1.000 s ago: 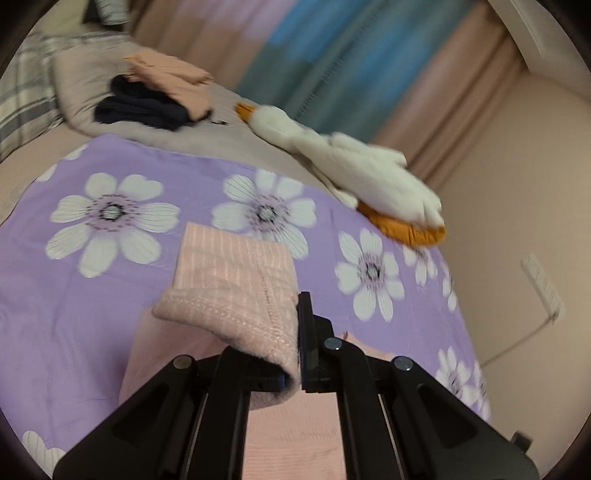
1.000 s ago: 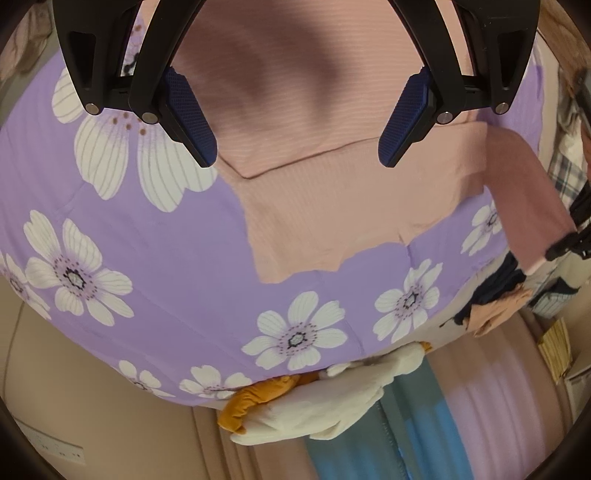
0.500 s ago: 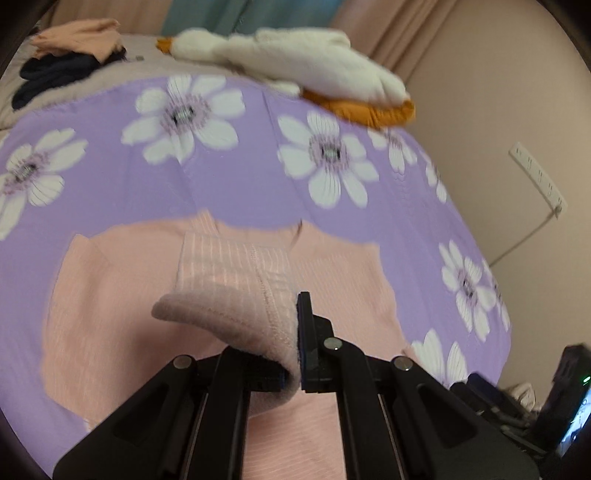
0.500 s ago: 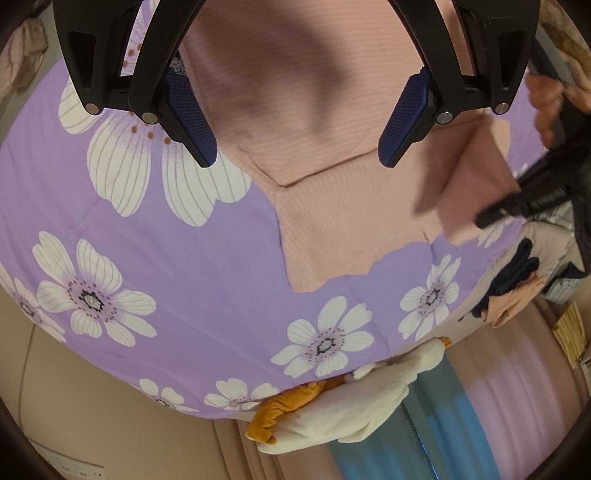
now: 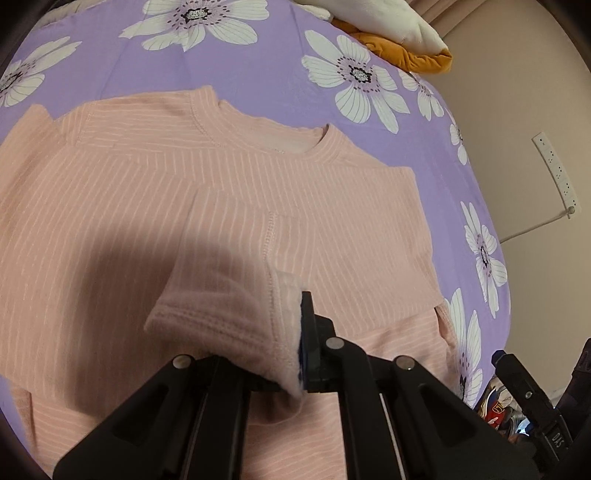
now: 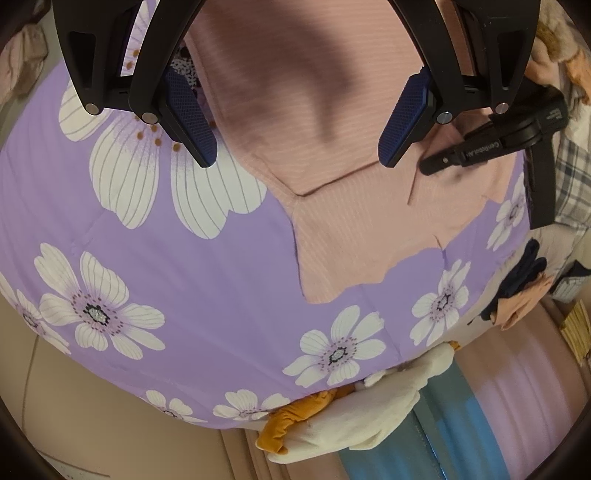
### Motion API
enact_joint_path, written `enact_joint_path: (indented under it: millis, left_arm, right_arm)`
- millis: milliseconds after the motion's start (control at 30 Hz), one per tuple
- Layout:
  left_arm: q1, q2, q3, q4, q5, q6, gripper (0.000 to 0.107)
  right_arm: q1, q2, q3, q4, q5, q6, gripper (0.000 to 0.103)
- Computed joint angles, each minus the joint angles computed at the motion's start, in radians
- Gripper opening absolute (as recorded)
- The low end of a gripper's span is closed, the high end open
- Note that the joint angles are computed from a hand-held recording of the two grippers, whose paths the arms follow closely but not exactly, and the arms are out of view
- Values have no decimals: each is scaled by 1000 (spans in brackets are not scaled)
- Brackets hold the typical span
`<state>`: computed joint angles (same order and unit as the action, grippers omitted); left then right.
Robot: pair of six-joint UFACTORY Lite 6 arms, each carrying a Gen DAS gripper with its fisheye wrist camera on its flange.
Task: Fold small clothes
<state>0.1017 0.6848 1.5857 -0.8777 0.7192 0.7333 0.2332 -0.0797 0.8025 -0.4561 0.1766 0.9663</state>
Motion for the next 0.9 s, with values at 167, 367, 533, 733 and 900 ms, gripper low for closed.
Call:
enact_joint_path:
  millis: [167, 367, 533, 733, 900]
  left_arm:
    - [19, -87, -53, 9, 28, 12, 50]
    - [141, -259, -181, -60, 75, 103, 77]
    - [262, -366, -266, -21, 19, 106, 77]
    - [402, -378, -313, 49, -21, 80, 76]
    - [492, -378, -335, 71, -17, 76, 75]
  right_arm:
    - [1, -6, -3, 11, 1, -15, 89]
    - [10, -3, 2, 16, 8, -26, 89]
    - [58, 41, 49, 21, 20, -40, 89]
    - [198, 206, 245, -68, 92, -31, 89]
    - [298, 406, 496, -13, 181, -188, 89]
